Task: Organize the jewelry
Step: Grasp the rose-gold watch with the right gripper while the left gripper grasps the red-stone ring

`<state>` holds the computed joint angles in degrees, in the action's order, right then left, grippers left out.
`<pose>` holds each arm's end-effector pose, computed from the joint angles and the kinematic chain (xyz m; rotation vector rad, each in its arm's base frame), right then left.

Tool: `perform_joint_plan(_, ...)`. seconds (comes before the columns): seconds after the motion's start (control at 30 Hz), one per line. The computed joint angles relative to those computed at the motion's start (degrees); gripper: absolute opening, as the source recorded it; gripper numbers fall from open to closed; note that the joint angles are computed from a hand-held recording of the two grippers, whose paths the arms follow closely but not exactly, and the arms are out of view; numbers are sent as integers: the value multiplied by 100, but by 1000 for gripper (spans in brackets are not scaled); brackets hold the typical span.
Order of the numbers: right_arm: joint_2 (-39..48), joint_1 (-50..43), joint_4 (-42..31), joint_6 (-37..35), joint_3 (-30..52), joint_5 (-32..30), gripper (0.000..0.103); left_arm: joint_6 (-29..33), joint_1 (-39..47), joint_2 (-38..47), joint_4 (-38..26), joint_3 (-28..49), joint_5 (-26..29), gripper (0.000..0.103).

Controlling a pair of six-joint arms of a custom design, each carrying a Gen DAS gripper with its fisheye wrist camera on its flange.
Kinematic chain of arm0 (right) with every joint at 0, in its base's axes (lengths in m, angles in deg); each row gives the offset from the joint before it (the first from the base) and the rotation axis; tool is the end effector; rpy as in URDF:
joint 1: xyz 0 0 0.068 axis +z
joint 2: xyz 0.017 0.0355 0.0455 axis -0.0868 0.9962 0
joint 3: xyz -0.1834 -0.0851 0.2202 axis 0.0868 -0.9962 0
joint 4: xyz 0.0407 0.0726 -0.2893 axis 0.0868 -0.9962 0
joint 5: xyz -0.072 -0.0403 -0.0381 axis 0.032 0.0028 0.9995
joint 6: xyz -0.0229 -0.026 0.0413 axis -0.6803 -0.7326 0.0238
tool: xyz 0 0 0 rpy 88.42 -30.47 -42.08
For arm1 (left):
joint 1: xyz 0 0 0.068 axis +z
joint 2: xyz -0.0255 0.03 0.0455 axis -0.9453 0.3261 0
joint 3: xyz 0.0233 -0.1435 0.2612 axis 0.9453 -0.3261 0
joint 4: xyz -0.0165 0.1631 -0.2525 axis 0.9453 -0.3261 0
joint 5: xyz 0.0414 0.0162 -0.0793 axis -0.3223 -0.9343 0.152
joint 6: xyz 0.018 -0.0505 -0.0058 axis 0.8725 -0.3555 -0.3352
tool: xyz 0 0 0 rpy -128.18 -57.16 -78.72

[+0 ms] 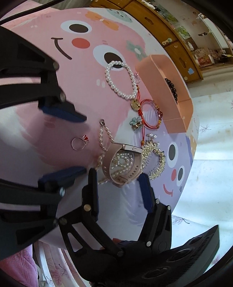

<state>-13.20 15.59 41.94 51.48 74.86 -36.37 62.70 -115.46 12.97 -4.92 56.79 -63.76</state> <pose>0.1352 0.0468 0.2355 -0.5425 2.4089 -0.0209 0.2048 -0.2068 0.2231 1.2266 2.3508 -0.3598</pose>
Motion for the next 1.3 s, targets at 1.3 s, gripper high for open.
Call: perform_joint_plan(1.3,737,-178,-288,1130,655,-580,50,-975,307,-96,-443,380,-414,6)
